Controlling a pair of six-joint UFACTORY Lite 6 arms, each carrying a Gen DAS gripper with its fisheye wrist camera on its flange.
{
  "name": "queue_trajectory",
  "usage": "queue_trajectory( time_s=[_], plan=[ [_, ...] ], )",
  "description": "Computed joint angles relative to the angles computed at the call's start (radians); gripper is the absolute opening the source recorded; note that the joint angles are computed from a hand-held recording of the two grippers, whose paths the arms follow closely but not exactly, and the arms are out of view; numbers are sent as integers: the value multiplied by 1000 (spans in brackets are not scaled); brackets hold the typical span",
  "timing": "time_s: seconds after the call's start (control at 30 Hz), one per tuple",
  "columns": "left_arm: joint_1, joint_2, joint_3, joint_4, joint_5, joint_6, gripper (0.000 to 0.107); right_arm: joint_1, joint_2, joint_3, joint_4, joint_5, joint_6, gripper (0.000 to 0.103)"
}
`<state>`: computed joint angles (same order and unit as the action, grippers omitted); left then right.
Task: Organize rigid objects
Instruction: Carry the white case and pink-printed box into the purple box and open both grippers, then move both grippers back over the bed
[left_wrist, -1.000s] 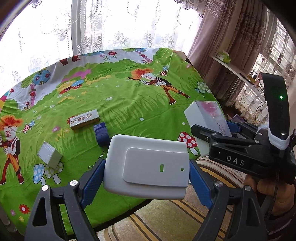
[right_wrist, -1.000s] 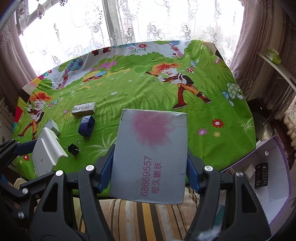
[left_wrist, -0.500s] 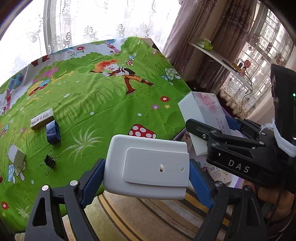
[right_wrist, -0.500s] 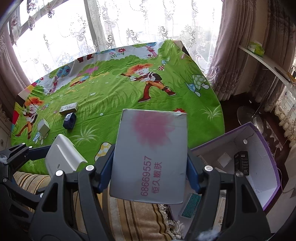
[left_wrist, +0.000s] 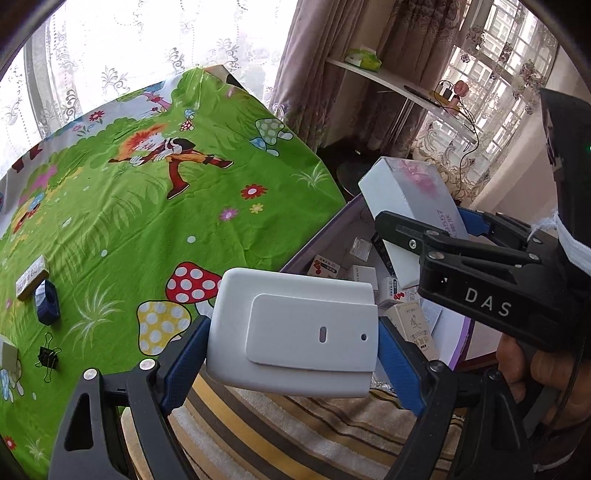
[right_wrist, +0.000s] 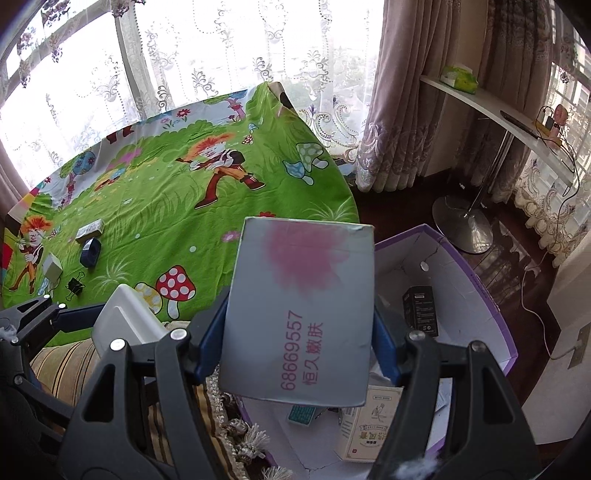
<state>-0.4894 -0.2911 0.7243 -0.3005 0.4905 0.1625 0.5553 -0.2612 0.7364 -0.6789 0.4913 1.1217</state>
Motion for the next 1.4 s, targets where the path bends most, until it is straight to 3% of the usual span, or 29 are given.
queue_trajectory(
  time_s=[0.17,0.3,0.5,0.77,1.4],
  plan=[
    [-69,65,54,3,-31,-27,88,-78,-57,-26,42,7,-70,72],
    [-79,107,89,-136,-45,106,90,-112,-77,-27,70,14,-101,72],
    [-96,112,92,-114,-67,74,93,-136,-84,-30,85,4,-120,81],
    [-48,61,69,-95,-81,48,93,-108,-73,-17,76,8,-107,82],
    [150,-79,10,-317,28,330,93,40,0,80,-1,85,-8,82]
  ],
)
